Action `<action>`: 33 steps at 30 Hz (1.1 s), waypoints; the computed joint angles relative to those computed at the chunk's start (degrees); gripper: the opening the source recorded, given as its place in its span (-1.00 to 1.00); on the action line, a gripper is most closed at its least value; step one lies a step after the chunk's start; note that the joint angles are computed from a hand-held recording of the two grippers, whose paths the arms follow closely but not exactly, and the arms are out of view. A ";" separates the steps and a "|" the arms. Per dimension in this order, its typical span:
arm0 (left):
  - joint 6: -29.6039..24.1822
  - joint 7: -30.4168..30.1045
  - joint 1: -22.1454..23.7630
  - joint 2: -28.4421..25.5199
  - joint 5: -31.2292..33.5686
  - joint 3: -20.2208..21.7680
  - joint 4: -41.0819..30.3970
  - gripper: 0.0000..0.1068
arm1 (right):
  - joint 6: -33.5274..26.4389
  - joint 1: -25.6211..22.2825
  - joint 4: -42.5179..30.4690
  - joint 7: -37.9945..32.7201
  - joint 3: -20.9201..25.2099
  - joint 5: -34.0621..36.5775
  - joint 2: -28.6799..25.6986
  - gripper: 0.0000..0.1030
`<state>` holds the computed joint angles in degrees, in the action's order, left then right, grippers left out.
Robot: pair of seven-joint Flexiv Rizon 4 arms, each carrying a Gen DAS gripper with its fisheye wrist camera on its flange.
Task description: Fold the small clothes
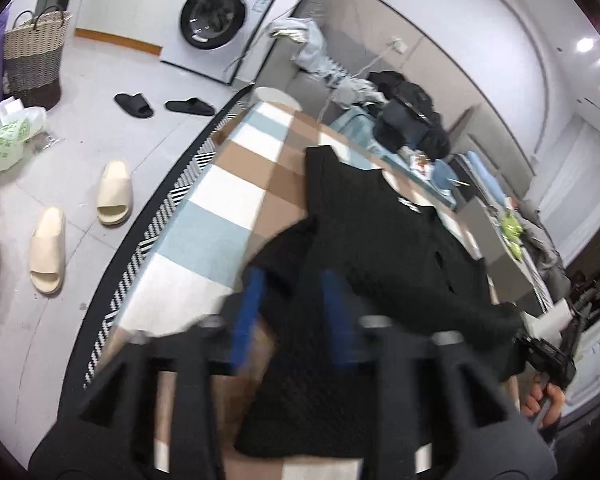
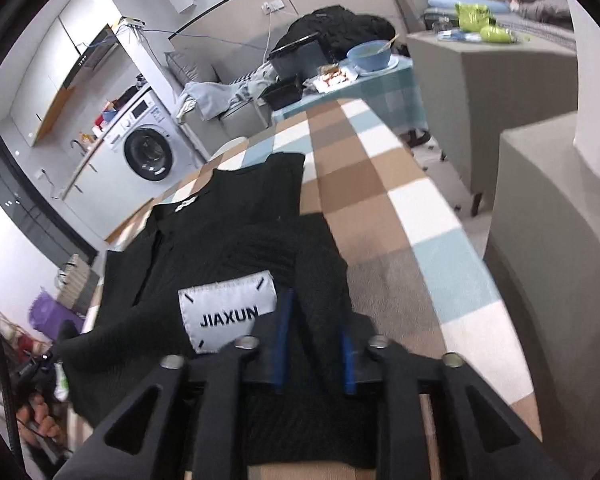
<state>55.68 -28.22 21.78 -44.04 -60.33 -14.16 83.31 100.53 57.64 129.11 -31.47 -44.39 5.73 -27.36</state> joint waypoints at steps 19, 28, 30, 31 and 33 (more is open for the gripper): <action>0.65 -0.96 -0.27 0.08 1.18 -1.38 2.18 -0.92 | 9.51 -5.80 -2.20 -12.70 9.81 8.55 -1.46 -0.89; -0.63 -1.09 -2.20 -2.77 1.37 -1.05 -7.24 -0.94 | 8.07 7.48 -3.75 -14.61 -5.49 16.33 -4.20 -0.91; -2.09 -4.68 -3.07 -5.48 4.69 -0.19 -12.17 -0.94 | 6.53 8.40 -4.27 -13.00 -7.33 15.54 -5.11 -0.91; -2.74 -6.98 -3.67 -7.35 6.85 0.50 -15.28 -0.94 | 5.04 8.32 -4.62 -11.92 -7.61 14.79 -5.33 -0.91; -3.23 -11.25 -4.92 -10.77 11.56 2.10 -20.71 -0.94 | 1.25 9.04 -5.04 -9.48 -9.08 13.20 -6.22 -0.91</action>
